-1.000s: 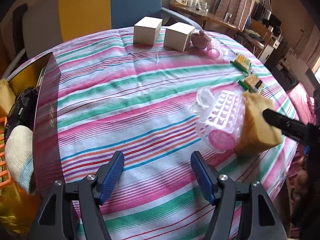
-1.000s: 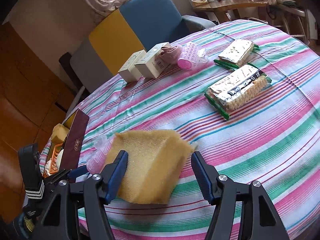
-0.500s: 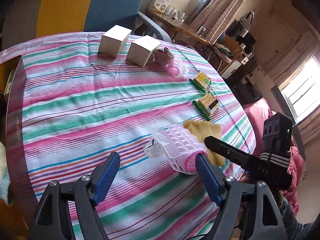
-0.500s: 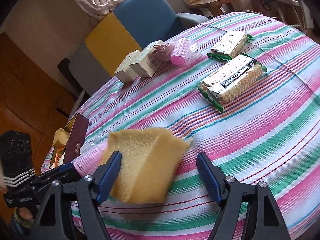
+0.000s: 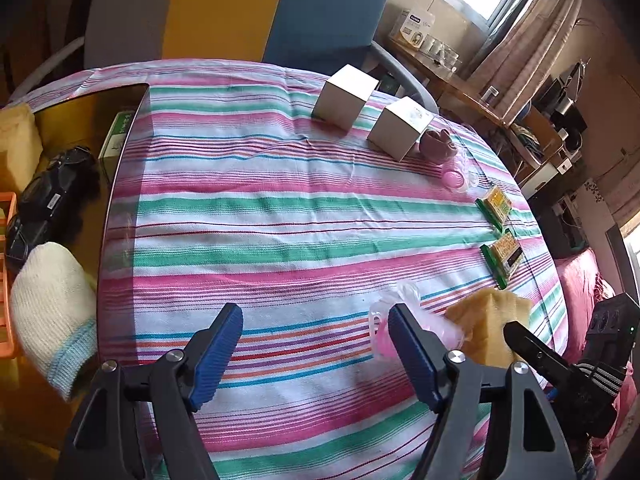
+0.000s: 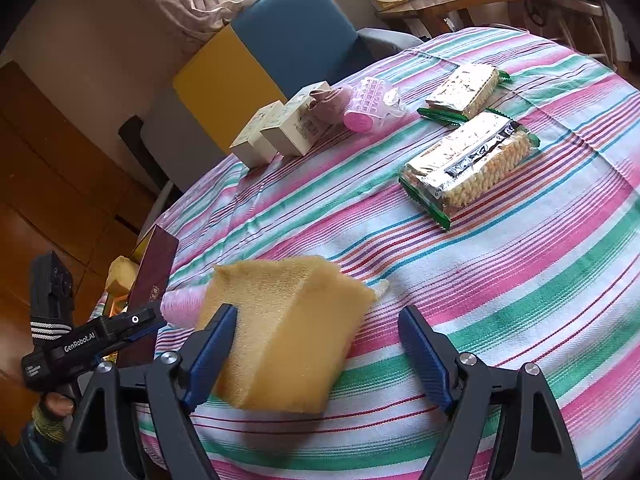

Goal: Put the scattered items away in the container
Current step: 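Hold the sponge in the right tool while the left tool approaches the pink hair roller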

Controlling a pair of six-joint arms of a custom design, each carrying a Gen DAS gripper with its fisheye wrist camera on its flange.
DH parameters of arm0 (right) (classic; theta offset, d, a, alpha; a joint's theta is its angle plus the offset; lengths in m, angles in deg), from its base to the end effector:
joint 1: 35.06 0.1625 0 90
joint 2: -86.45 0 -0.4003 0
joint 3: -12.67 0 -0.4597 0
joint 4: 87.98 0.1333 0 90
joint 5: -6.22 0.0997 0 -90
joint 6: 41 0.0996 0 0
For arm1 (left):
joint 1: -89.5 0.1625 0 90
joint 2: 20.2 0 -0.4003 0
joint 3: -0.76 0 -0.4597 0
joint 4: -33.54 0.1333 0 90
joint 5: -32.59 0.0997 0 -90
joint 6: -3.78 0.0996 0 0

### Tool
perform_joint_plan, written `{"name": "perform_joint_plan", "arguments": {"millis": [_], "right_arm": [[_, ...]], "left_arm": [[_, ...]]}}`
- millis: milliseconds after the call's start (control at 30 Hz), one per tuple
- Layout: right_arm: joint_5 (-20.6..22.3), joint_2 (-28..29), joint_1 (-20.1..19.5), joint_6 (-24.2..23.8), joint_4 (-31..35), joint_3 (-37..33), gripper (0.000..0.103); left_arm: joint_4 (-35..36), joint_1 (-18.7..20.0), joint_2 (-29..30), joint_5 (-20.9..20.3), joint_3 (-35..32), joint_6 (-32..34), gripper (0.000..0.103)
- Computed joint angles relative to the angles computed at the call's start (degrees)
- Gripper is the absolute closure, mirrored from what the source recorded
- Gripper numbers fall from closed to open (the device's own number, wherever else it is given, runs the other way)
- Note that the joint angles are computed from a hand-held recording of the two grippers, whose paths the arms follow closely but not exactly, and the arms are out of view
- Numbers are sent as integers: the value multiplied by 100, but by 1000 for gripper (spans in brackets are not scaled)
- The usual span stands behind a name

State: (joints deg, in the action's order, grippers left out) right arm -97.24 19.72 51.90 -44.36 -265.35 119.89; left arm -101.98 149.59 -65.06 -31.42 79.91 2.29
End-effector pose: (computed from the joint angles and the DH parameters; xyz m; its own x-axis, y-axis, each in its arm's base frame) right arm 0.0757 -0.6515 0.2383 -0.9626 0.1809 0.2016 -0.0202 0.6944 -0.7193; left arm -0.2349 -0.7633 0.1175 -0.8341 0.3520 -0.4246 0.4676 0.8597 -0.2059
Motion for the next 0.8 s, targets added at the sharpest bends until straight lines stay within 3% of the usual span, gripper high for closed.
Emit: {"name": "perform_joint_plan", "arguments": {"millis": [300,567,800], "right_arm": [[52,11,-22,3,-27,-1,20],[100,4,-45,3,-54,6,19],[5,30,29,118,-210,85,19]], "left_arm": [[148,-66,-237,-495,268,619,26],[377,-253,-139,-381,364,1428,26],[421,-268,182,-62,110,1563,26]]}}
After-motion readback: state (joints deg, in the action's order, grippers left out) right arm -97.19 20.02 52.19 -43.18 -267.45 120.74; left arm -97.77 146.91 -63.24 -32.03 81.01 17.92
